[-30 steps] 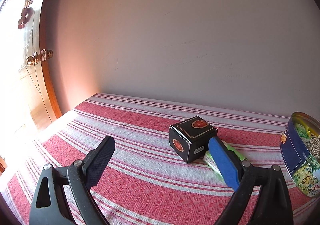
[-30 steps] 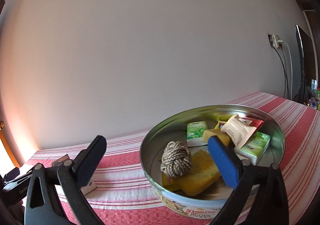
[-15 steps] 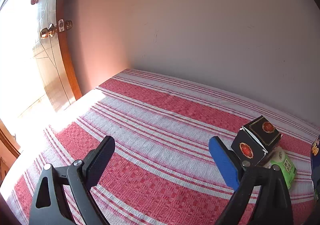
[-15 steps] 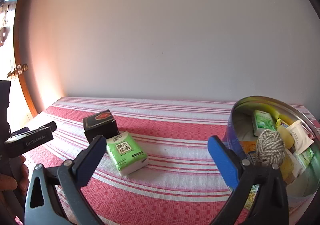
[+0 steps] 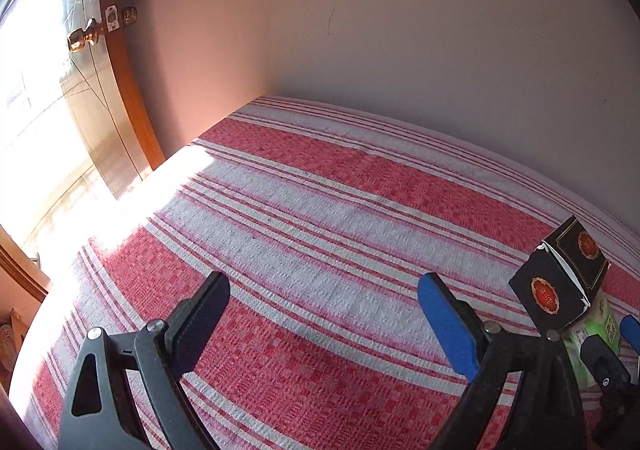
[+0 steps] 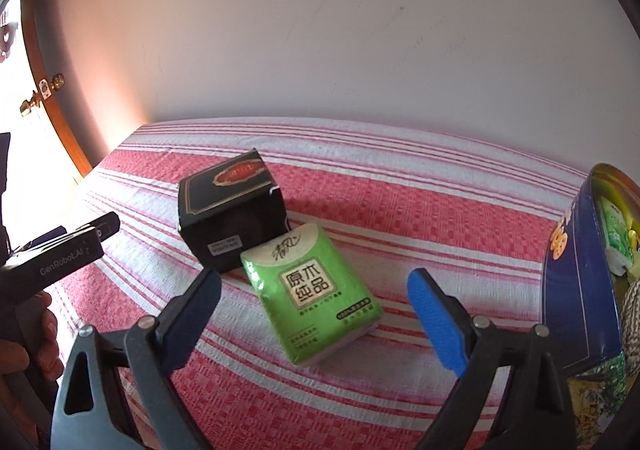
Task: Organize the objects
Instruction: 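Grasp the green tissue packet with right gripper while left grasps the black box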
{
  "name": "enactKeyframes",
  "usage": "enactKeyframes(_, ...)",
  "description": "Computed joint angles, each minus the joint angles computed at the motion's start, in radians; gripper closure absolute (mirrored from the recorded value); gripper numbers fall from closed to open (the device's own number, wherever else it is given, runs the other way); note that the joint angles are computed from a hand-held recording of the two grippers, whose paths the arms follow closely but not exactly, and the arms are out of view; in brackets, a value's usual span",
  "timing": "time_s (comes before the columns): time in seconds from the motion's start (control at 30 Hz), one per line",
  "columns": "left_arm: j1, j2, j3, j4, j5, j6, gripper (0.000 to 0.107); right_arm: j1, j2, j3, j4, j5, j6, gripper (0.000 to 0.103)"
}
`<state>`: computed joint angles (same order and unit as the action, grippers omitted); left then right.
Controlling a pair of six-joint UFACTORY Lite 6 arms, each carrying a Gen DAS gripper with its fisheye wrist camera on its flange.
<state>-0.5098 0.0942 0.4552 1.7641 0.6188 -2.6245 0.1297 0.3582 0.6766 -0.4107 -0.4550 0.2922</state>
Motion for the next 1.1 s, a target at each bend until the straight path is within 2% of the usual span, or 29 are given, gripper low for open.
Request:
enactKeyframes(0.1, -0.001, 0.025, 0.023, -0.023, -0.01, 0.032, 0.011, 0.006, 0.04, 0.052, -0.049, 0.058, 0.034, 0.019)
enactKeyframes(0.2, -0.005, 0.034, 0.029, -0.036, -0.009, 0.044, 0.011, 0.022, 0.088, 0.105, -0.053, 0.101, 0.042, 0.02)
enactKeyframes(0.33, 0.001, 0.036, 0.029, -0.032, -0.011, 0.041, 0.011, 0.044, 0.098, 0.112, 0.033, 0.113, -0.038, 0.02)
enactKeyframes(0.43, 0.003, 0.036, 0.027, -0.026, -0.01, 0.036, 0.011, 0.055, 0.094, 0.107, 0.089, 0.117, -0.092, 0.024)
enactKeyframes(0.5, -0.002, 0.037, 0.03, -0.033, -0.009, 0.041, 0.011, 0.054, 0.085, 0.1, 0.081, 0.108, -0.088, 0.036)
enactKeyframes(0.53, 0.0, 0.039, 0.031, -0.028, -0.011, 0.04, 0.011, 0.053, 0.084, 0.099, 0.069, 0.106, -0.081, 0.038)
enactKeyframes(0.6, 0.0, 0.039, 0.031, -0.028, -0.012, 0.041, 0.011, 0.046, 0.081, 0.096, 0.042, 0.1, -0.064, 0.048)
enactKeyframes(0.67, 0.006, 0.034, 0.028, -0.02, -0.019, 0.037, 0.011, 0.035, 0.077, 0.093, 0.012, 0.095, -0.039, 0.052)
enactKeyframes(0.87, 0.0, 0.022, 0.019, 0.014, -0.031, 0.014, 0.011, -0.082, 0.049, 0.068, -0.177, 0.027, 0.173, 0.053)
enactKeyframes(1.0, -0.048, 0.008, 0.012, 0.075, -0.008, -0.036, 0.011, -0.128, 0.044, 0.082, -0.057, -0.001, 0.119, 0.053)
enactKeyframes(1.1, -0.076, -0.011, -0.002, 0.218, -0.011, -0.14, 0.011, -0.15, 0.067, 0.127, -0.056, 0.018, 0.114, 0.053)
